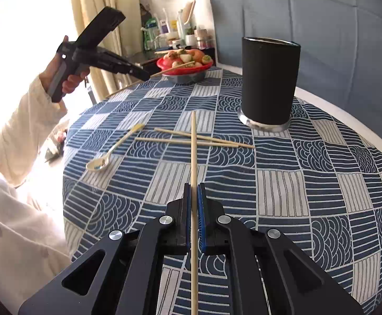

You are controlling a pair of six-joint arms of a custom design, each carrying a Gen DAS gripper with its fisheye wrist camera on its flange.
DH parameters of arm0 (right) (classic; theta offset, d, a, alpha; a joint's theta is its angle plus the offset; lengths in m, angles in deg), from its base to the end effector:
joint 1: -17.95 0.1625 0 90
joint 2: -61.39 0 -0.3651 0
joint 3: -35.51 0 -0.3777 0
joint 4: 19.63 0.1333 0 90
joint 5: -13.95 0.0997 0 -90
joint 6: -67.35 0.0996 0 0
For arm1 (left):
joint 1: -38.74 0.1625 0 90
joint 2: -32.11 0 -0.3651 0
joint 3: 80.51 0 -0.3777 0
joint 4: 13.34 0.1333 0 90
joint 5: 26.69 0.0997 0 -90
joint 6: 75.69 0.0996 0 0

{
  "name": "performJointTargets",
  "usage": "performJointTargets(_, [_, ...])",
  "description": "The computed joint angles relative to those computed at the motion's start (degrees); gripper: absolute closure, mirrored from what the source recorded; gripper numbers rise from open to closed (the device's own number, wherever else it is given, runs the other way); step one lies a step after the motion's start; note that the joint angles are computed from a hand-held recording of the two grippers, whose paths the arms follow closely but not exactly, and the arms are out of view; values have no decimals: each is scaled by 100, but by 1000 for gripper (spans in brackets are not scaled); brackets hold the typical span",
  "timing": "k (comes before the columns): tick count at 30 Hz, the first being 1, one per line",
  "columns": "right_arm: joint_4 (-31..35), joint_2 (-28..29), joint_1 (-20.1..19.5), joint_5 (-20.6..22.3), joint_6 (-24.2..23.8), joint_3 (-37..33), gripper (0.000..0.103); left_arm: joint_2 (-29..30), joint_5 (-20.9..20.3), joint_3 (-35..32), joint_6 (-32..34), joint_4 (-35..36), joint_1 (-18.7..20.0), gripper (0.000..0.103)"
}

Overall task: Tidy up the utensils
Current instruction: 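Carry both held chopsticks upright over the black holder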

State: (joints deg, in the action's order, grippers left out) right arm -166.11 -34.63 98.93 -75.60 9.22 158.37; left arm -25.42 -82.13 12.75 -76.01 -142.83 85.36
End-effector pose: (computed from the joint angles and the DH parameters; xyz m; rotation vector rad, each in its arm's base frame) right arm 0.0643 -0.4503 0.3178 1.1644 -2.5416 0.6224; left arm -0.2793 -0.5719 0.1747 0.9223 2.4096 -0.3773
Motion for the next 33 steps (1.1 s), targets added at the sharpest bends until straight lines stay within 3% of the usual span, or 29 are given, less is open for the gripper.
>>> performJointTargets(7, [-525,97,183,116,657,-151,98,191,-72,-348,271,-34,15,98])
performJointTargets(20, [-886,437,487,137,1159,-877,98,587,-305,-1193,945,-586,-68,98])
performJointTargets(33, [-1059,1397,469,932,1342,-2162,98,1195,-807,-2010,1472,-1530,33,98])
